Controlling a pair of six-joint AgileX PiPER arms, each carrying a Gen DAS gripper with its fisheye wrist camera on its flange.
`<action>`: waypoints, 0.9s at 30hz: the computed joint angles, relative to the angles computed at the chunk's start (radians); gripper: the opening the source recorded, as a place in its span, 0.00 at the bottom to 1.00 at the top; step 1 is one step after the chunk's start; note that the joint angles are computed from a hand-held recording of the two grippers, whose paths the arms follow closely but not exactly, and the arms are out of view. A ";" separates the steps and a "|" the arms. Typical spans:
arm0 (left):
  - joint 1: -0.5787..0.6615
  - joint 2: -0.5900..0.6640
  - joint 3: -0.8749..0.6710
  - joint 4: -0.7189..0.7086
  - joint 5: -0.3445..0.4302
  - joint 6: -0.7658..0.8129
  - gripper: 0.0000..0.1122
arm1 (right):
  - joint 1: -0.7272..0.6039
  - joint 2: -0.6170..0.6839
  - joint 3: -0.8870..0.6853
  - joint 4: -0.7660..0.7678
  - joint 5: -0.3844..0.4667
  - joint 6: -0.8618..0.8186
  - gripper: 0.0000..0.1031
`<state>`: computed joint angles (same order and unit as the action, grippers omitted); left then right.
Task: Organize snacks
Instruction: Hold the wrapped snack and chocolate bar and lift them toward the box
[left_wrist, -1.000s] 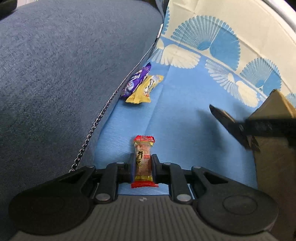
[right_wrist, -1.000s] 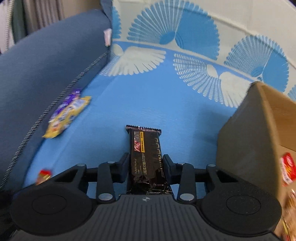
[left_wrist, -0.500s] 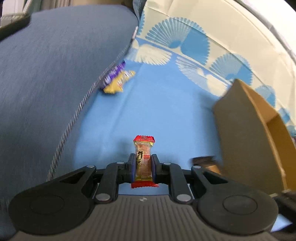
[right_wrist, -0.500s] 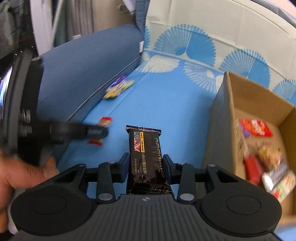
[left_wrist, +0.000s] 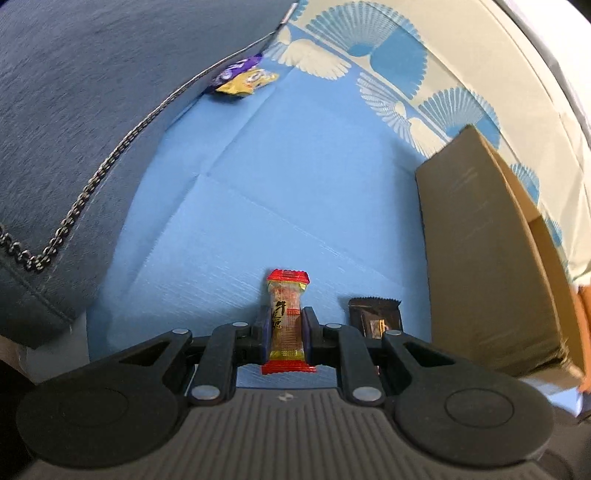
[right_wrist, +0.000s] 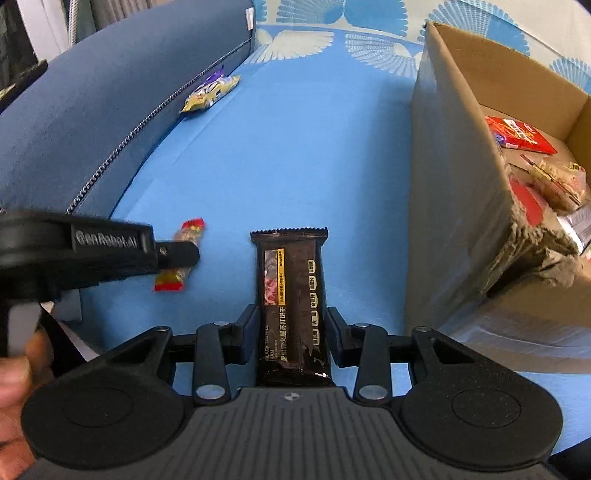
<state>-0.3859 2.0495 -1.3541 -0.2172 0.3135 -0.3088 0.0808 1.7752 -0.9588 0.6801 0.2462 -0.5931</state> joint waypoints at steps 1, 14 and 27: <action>-0.009 0.002 -0.003 0.049 -0.003 -0.038 0.16 | -0.001 -0.002 0.003 0.029 -0.005 -0.033 0.39; -0.040 0.014 -0.014 0.196 -0.006 -0.144 0.16 | 0.006 0.036 -0.014 0.032 -0.007 -0.078 0.43; -0.038 0.012 -0.009 0.192 -0.010 -0.141 0.16 | 0.027 0.038 0.004 0.009 -0.046 -0.063 0.40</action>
